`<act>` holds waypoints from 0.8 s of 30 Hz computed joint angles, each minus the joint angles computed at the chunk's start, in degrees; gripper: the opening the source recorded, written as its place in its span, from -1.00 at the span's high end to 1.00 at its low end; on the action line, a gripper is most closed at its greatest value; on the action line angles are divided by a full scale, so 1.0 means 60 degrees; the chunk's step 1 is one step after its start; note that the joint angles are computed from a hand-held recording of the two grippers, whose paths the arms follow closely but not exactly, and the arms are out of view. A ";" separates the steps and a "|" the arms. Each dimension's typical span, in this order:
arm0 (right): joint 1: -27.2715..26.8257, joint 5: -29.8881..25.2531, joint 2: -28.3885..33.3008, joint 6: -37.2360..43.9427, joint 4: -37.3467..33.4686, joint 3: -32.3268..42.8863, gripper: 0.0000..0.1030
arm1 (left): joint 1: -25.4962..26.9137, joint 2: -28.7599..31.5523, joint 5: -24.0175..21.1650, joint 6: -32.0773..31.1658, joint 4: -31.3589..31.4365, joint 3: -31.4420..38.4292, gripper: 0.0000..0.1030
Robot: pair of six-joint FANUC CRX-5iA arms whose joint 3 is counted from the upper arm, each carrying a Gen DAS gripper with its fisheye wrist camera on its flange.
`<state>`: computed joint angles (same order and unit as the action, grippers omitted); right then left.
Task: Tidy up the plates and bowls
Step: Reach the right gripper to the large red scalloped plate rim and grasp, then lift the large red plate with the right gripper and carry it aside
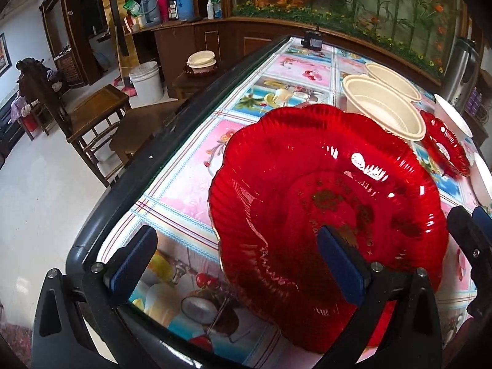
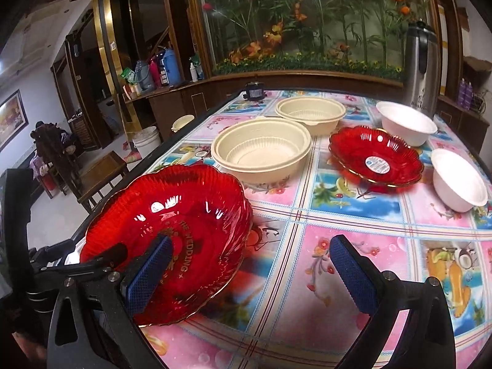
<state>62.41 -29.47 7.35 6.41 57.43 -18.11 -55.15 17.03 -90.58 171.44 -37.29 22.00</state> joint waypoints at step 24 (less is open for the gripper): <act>-0.0321 -0.0223 0.1125 0.4197 -0.5649 0.2211 -0.39 | 0.0532 0.0550 -0.0019 -0.0372 0.0684 0.0476 -1.00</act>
<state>60.49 -30.81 14.10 31.59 23.53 -4.84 -51.96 20.33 -90.69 169.20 -33.18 24.86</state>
